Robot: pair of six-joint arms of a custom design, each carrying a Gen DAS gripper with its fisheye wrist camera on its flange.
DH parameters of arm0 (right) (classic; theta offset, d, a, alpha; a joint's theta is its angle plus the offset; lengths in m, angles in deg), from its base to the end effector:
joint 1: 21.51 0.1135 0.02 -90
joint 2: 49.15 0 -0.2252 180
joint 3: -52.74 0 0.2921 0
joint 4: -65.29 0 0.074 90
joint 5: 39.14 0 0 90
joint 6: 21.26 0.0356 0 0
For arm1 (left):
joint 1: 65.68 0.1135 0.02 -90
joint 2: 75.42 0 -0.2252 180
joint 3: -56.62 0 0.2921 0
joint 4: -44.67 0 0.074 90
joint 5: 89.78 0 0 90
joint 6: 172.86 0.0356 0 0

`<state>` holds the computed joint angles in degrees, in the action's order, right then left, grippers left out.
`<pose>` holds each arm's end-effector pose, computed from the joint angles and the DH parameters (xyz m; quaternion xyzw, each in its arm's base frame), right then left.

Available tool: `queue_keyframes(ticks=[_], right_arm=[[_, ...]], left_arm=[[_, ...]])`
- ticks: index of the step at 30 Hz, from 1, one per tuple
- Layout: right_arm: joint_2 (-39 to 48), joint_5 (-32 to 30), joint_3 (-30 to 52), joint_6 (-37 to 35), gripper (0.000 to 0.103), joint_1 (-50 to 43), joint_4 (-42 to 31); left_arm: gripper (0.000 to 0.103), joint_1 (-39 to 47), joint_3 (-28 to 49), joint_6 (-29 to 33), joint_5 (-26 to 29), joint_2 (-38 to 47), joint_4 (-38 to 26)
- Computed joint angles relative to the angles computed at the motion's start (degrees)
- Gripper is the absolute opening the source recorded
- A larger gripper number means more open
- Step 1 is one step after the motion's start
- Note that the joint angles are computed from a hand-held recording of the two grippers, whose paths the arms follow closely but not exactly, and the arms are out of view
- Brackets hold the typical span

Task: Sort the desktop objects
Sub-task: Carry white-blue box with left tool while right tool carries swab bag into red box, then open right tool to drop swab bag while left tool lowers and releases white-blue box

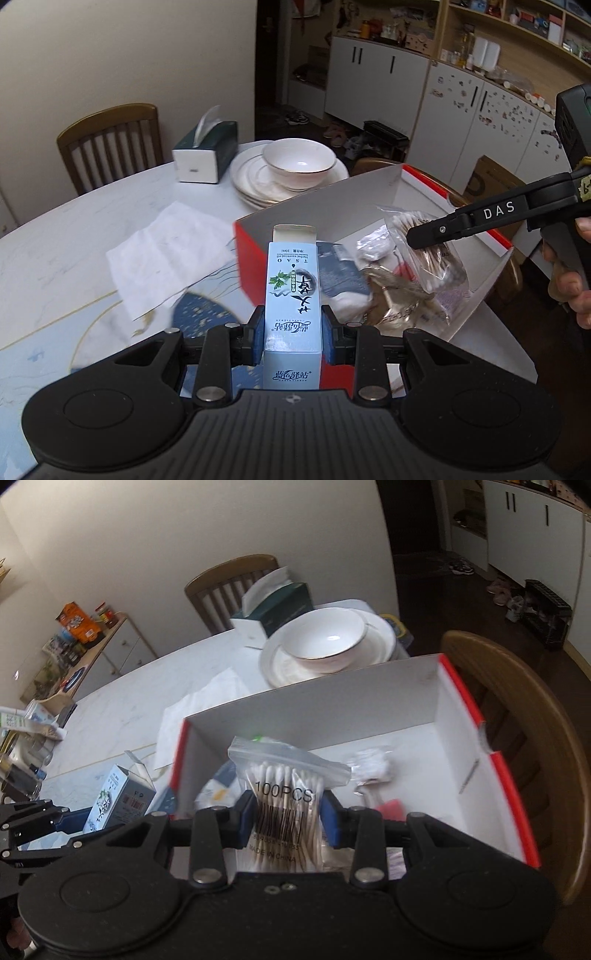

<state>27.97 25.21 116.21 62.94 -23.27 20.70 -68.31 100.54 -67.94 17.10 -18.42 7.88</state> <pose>0.3098 0.0059 0.1739 -0.0938 0.9351 0.1954 0.2803 0.2508 -0.0219 0.1536 0.1915 0.9106 -0.1007 0.3522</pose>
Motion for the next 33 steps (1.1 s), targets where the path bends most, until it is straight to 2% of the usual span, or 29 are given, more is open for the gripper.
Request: queue_keyframes(ticks=[15, 24, 33], right_arm=[[8.2, 0.2, 4.1, -3.9, 0.036, -7.9, 1.4], [13.5, 1.2, 6.2, -6.1, 0.036, -7.8, 0.9], [16.0, 2.7, 7.1, -9.5, 0.037, -7.7, -0.9]], left_arm=[[0.028, -13.4, 9.8, -3.5, -6.2, 19.3, 7.4], [0.028, -18.2, 14.8, -2.5, -8.2, 28.0, 7.8], [0.028, -19.4, 18.2, -1.2, -8.7, 33.7, 6.7]])
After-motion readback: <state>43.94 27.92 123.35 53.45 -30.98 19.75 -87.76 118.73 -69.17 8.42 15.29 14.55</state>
